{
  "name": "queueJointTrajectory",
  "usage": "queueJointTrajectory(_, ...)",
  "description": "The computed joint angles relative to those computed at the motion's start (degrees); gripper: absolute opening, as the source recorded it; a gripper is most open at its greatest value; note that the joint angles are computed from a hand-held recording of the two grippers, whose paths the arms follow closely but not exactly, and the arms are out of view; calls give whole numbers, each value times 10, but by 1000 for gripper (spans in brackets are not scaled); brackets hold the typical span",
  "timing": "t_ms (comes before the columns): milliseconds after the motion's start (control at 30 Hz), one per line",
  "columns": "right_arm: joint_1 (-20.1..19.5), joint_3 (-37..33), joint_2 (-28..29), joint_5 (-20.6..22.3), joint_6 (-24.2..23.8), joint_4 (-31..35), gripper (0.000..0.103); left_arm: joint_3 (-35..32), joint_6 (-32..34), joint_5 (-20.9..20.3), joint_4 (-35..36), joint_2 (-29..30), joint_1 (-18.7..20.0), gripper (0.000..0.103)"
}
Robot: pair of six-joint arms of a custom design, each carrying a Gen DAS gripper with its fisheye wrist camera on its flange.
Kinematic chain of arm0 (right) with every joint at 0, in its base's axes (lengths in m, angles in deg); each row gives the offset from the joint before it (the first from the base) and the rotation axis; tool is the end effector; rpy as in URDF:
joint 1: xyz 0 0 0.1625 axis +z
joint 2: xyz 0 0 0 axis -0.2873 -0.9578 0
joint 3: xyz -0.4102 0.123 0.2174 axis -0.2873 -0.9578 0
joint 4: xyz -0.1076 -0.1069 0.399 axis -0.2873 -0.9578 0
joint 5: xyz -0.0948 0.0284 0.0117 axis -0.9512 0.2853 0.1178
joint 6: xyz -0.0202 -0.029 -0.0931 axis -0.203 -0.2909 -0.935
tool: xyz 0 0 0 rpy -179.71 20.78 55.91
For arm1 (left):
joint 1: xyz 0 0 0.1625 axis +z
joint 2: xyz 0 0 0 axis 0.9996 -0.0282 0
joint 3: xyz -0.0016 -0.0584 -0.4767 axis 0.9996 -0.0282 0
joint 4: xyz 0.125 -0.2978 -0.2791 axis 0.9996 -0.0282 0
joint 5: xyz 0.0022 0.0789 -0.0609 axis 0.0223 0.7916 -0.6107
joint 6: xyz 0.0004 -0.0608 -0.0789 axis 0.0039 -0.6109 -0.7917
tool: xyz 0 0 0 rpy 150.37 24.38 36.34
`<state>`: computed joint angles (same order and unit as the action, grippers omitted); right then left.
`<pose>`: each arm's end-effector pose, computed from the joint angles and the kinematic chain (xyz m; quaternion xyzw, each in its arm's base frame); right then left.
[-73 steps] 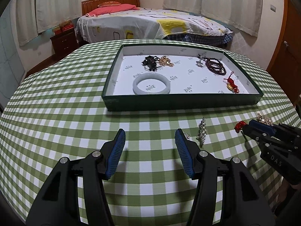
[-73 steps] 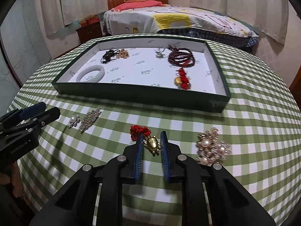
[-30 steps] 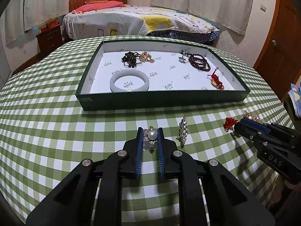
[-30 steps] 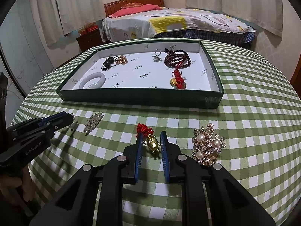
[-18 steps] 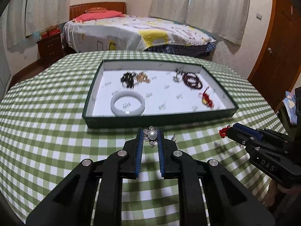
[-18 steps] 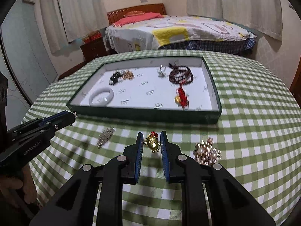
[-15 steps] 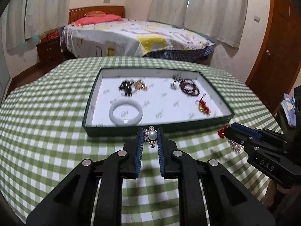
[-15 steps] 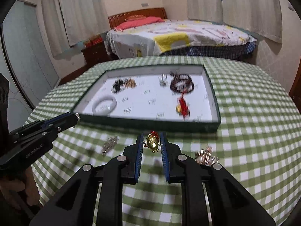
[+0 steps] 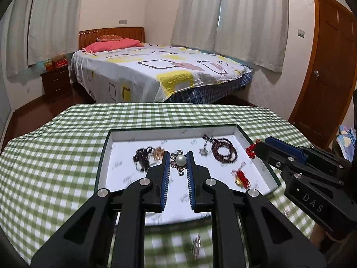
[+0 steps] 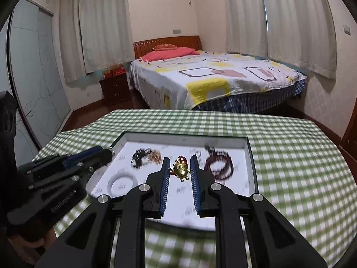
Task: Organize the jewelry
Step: 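Carry the tassel and pearl brooch into the tray and open both tools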
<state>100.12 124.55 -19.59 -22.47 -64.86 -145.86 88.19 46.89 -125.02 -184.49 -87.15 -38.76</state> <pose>0.0318 -0.8472 0.3446 0.3010 -0.8636 0.3519 0.1995 -0.4085 -0.8103 -0.0660 0.1598 0.8350 -0.4327 0.3001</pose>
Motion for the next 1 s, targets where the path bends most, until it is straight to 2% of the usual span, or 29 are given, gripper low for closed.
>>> queueJointTrajectory(200,-3,-72,55,-12,5,24,19,-121,19,7,49,60,22,15)
queueJointTrajectory(433,-4,-143,108,-58,9,86,19,-228,-38,2,195,107,49,15)
queueJointTrajectory(733,-6,-196,144,-102,21,140,20,-309,-109,-13,336,138,68,15)
queueJointTrajectory(833,-6,-204,147,-107,28,152,21,-295,-120,-19,334,132,70,15)
queueJointTrajectory(933,-7,-204,146,-107,31,154,21,-294,-107,-15,324,133,69,24)
queueJointTrajectory(1000,-7,-202,145,-107,29,150,21,-290,-99,-12,313,132,67,35)
